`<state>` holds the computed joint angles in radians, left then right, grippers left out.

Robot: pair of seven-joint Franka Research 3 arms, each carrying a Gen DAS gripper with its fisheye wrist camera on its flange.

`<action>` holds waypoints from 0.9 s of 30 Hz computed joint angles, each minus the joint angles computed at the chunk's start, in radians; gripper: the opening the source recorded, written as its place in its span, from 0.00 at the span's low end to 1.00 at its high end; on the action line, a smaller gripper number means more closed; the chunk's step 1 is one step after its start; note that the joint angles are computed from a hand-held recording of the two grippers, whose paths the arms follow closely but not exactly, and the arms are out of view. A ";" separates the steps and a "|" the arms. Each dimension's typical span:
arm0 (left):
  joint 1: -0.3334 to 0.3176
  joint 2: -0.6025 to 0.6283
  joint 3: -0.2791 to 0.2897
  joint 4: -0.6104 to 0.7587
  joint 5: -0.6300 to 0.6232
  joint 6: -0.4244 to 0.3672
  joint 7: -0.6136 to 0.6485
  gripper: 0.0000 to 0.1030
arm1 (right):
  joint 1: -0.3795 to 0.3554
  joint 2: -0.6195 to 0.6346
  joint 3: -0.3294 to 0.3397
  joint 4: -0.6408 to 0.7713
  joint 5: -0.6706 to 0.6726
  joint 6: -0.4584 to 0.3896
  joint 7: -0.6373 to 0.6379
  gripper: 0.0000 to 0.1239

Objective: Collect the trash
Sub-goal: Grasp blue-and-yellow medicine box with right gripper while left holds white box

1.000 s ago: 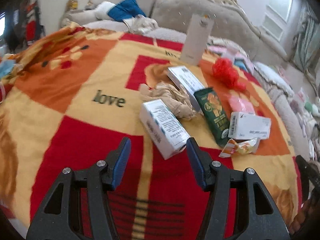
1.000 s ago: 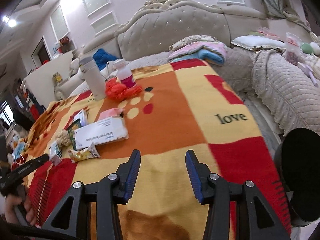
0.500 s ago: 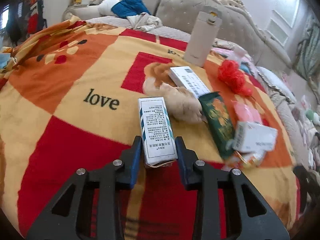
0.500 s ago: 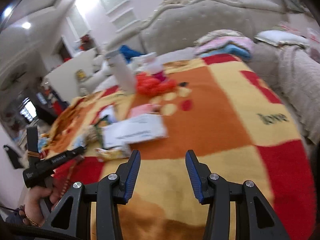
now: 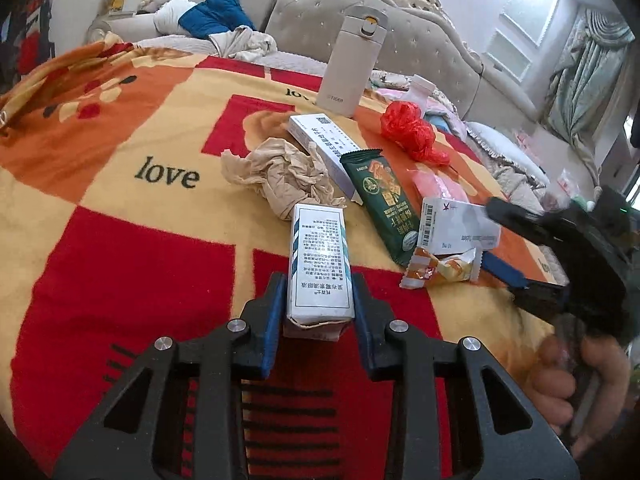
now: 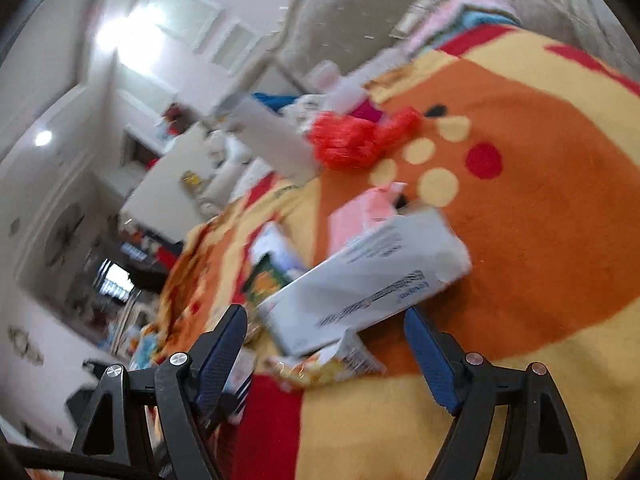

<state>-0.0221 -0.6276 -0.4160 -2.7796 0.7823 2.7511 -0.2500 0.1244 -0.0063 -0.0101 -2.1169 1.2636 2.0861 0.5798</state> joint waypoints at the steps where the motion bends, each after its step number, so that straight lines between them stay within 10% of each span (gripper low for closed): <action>1: 0.002 0.001 -0.001 0.001 0.003 0.001 -0.001 0.29 | 0.011 -0.005 0.011 -0.002 -0.003 0.055 0.021 0.64; 9: 0.002 0.001 -0.009 0.004 0.022 -0.007 -0.011 0.28 | 0.052 0.007 0.037 0.038 -0.099 0.197 0.299 0.67; 11: 0.004 -0.004 -0.008 -0.001 0.028 0.000 -0.018 0.28 | 0.061 -0.007 0.042 0.030 -0.171 0.234 0.306 0.49; 23: 0.020 -0.016 -0.028 -0.001 0.076 0.022 -0.033 0.28 | -0.055 -0.099 -0.096 -0.054 -0.054 -0.063 -0.168 0.19; 27: -0.003 0.005 0.009 -0.002 0.049 0.039 0.001 0.28 | -0.095 -0.088 -0.106 -0.044 -0.094 -0.110 -0.143 0.18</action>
